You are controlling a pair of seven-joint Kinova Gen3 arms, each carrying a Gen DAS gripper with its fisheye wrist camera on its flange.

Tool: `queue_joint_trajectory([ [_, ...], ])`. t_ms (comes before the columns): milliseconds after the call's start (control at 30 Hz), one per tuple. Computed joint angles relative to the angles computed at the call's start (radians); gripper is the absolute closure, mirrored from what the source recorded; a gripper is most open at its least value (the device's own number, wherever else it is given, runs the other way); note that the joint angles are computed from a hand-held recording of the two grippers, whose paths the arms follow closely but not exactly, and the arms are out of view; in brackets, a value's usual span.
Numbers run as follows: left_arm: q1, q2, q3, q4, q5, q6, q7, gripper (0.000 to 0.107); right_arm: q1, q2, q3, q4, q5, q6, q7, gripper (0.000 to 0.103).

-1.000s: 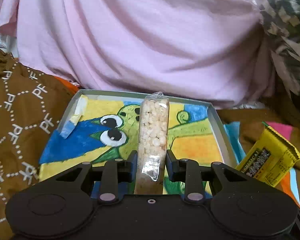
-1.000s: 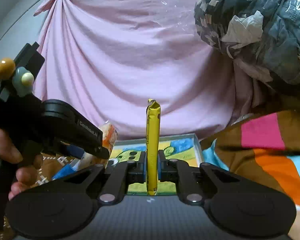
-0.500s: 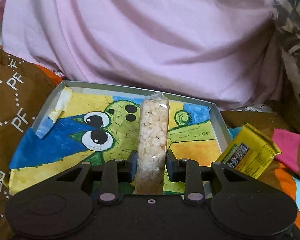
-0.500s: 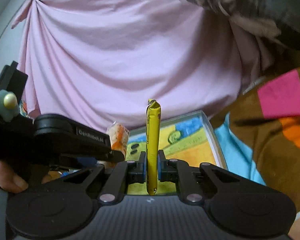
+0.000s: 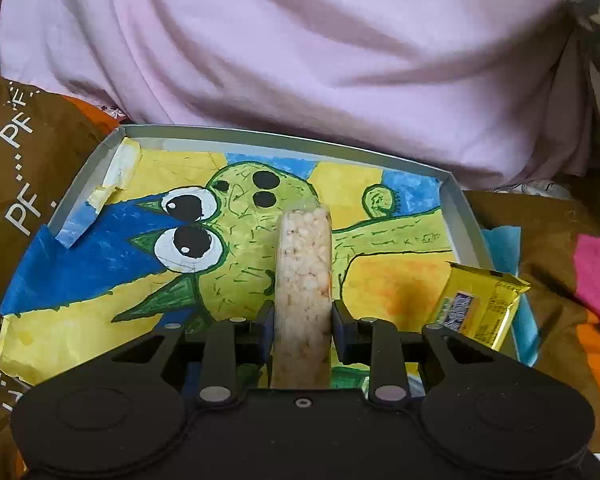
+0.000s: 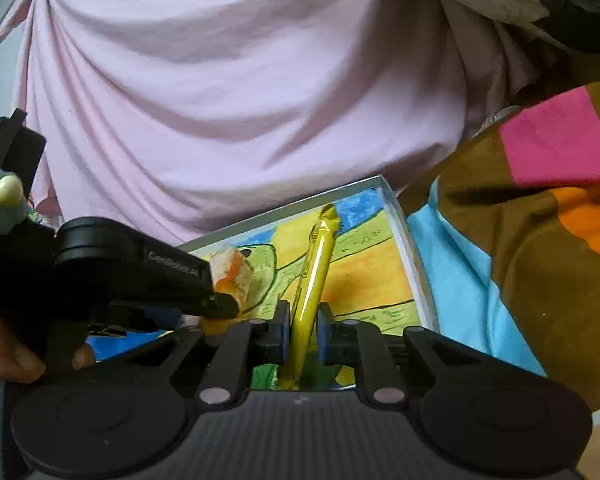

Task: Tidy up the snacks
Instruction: 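Carry both bars into the grey tray and open both tools, then lift both tools away from the tray back over the snack pile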

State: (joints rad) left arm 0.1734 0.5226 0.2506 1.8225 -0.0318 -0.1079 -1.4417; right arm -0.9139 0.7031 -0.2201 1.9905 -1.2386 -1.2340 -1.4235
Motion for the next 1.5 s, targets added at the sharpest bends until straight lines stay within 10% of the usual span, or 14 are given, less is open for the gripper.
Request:
queue_joint_trajectory([
  [200,-0.012,0.002,0.011,-0.002,-0.003,0.003,0.001,0.075,0.008,-0.006,-0.008,-0.03,-0.068,0.024,0.07,0.077],
  [567,-0.029,-0.054,0.008,0.106,-0.017,-0.121,0.049,0.028,0.002,-0.032,-0.025,-0.067,-0.142,0.037,0.259,0.021],
  [867,-0.042,-0.156,-0.037,0.292,-0.099,-0.334,0.106,0.007,-0.08,-0.02,-0.057,-0.113,-0.233,-0.124,0.397,0.003],
  [1500,-0.173,-0.38,-0.183,0.727,-0.328,-0.717,0.148,0.005,-0.3,0.059,-0.177,-0.241,-0.336,-0.591,0.467,0.0],
])
